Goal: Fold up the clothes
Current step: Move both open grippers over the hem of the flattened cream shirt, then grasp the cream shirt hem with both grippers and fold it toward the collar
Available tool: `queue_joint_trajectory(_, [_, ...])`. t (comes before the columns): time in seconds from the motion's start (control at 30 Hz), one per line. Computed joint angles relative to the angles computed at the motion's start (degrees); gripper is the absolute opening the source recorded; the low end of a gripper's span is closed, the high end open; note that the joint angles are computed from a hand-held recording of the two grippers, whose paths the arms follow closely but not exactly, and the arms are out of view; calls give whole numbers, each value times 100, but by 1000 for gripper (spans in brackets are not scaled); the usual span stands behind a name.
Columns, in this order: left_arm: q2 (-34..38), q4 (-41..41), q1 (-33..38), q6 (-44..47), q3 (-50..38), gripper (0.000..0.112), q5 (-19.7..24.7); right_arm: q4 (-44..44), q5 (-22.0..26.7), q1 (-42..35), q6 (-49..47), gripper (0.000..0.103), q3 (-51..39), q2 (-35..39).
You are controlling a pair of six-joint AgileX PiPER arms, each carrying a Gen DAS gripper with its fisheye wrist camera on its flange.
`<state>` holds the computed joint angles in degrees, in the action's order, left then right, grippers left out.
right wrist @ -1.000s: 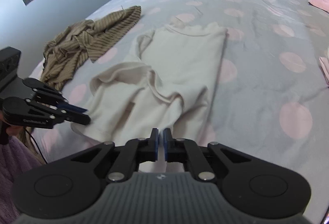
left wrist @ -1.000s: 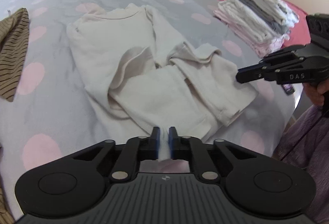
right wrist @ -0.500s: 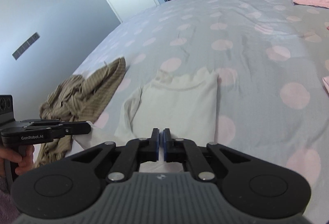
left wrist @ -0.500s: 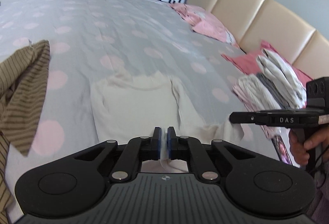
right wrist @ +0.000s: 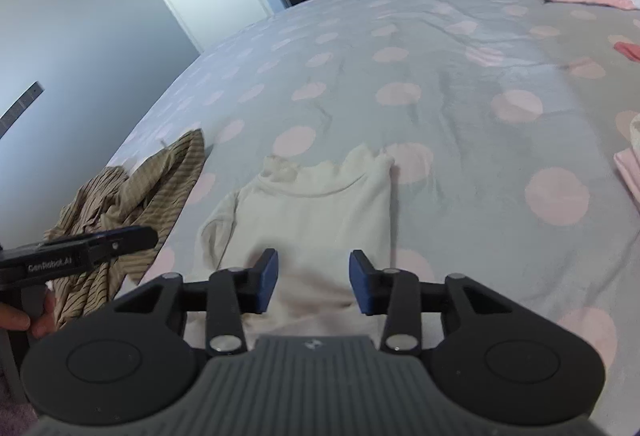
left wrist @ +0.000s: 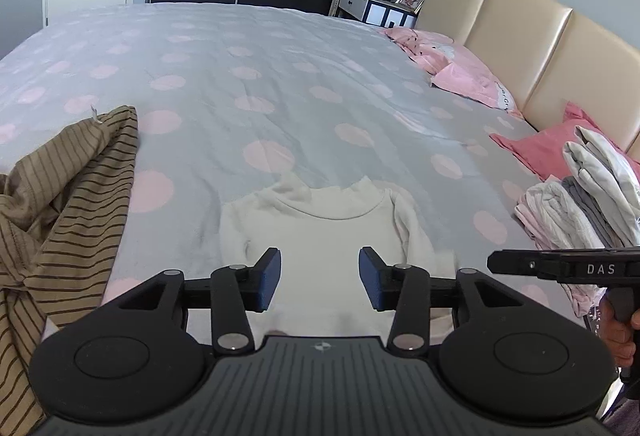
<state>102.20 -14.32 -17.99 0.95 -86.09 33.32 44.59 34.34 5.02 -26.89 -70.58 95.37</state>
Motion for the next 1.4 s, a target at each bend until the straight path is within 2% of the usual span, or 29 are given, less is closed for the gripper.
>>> queue_joint_trajectory(0.07, [-112, -216, 46, 244, 96, 41, 147, -140, 218, -11, 41, 43, 55, -78])
queue_joint_trajectory(0.2, [-505, -48, -1, 214, 618, 45, 201, -651, -110, 209, -135, 43, 725, -573])
queue_joint_trajectory(0.33, [-945, -198, 34, 430, 1315, 49, 258, -448, 185, 3, -616, 43, 1376, -922])
queue_joint_trajectory(0.43, [-1303, -515, 124, 732, 1880, 49, 304, -618, 337, -97, -604, 43, 1810, -1142])
queue_joint_trajectory(0.53, [-1565, -1059, 336, 1149, 2351, 49, 412, -221, 571, -338, -1155, 40, 2193, -1322])
queue_joint_trajectory(0.67, [-1726, -1335, 554, 1227, 2869, 49, 369, 372, 783, -655, -1691, 40, 2529, -1501])
queue_joint_trajectory(0.77, [-1604, -1846, 766, 1458, 3011, 48, 530, 583, 846, -742, -1771, 40, 2561, -1407])
queue_joint_trajectory(0.83, [-1530, -2097, 803, 1635, 3035, 44, 578, 672, 875, -710, -1715, 39, 2489, -1252])
queue_joint_trajectory(0.9, [-1525, -2261, 767, 1860, 3034, 27, 602, 764, 913, -675, -1722, 24, 2447, -1199])
queue_joint_trajectory(0.97, [-1610, -2304, 668, 2011, 3031, 18, 620, 787, 995, -653, -1764, 20, 2388, -1257])
queue_joint_trajectory(1.03, [-1697, -2352, 610, 2165, 3056, 13, 634, 991, 1281, -794, -1973, 19, 2328, -1290])
queue_joint_trajectory(1.2, [-1510, -2252, 651, 2063, 3026, 15, 750, 787, 1467, -878, -1789, 25, 2203, -1054])
queue_joint_trajectory(1.3, [-1288, -2534, 794, 2254, 2988, 21, 880, 784, 1507, -853, -1688, 25, 2135, -745])
queue_joint_trajectory(1.4, [-1209, -2691, 833, 2420, 2918, 21, 926, 896, 1524, -852, -1751, 19, 2072, -639])
